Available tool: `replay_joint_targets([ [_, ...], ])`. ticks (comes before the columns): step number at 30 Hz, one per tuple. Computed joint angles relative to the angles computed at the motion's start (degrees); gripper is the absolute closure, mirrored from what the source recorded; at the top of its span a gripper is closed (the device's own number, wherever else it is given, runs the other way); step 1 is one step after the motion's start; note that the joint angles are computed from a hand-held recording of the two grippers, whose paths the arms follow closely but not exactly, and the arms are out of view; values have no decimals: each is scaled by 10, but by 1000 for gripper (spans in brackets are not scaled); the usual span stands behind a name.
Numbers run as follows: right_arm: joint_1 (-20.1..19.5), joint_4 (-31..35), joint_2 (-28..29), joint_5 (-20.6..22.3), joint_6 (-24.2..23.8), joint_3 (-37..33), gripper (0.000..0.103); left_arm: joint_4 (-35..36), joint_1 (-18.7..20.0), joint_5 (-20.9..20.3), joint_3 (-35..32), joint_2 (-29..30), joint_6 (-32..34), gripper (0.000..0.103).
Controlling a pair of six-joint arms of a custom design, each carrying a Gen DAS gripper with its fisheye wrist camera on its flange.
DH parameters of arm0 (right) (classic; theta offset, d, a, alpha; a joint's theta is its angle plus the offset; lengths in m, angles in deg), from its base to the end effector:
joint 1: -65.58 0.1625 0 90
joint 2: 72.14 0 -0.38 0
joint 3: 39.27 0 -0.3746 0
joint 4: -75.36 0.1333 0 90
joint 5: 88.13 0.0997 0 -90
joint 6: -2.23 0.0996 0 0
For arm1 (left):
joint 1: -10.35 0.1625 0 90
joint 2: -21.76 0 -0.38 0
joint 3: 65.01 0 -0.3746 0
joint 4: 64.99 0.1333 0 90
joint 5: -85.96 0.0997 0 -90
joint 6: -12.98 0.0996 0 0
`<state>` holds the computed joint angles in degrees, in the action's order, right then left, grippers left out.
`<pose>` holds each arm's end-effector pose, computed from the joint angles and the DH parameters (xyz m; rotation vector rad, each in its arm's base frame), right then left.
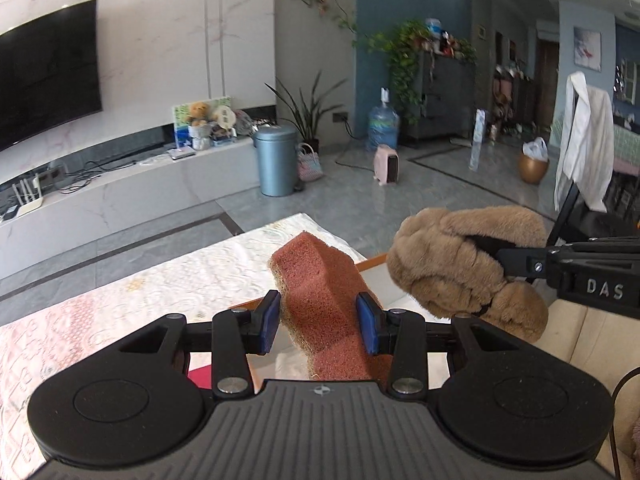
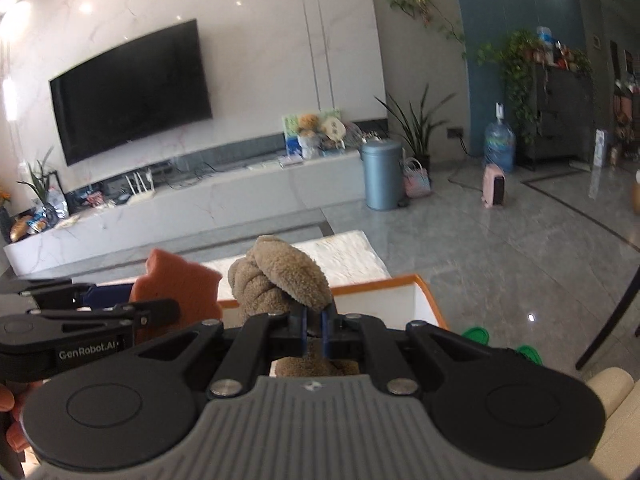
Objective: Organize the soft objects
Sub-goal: 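Lift the sponge and plush and carry them toward the shoebox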
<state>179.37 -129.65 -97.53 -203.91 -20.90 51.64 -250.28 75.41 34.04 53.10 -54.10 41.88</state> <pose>0.3371 -0.5415 0.0021 0.7457 -2.3738 1.1437 -0.0312 -0.5289 0.3116 0.6696 2.1702 -1.0895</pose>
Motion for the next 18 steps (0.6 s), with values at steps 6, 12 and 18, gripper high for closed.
replay_joint_targets([
  [6,-28,49,29,-13,-7,-57,99,17,20,-19,-38,51,-8,57],
  [12,-44,95,64,-43,-23,-124,99,94,52,-69,-93,89,-78,57],
  [18,-63,167,75,-73,-9,-165,99,188,75,-96,-145,123,-153,57],
])
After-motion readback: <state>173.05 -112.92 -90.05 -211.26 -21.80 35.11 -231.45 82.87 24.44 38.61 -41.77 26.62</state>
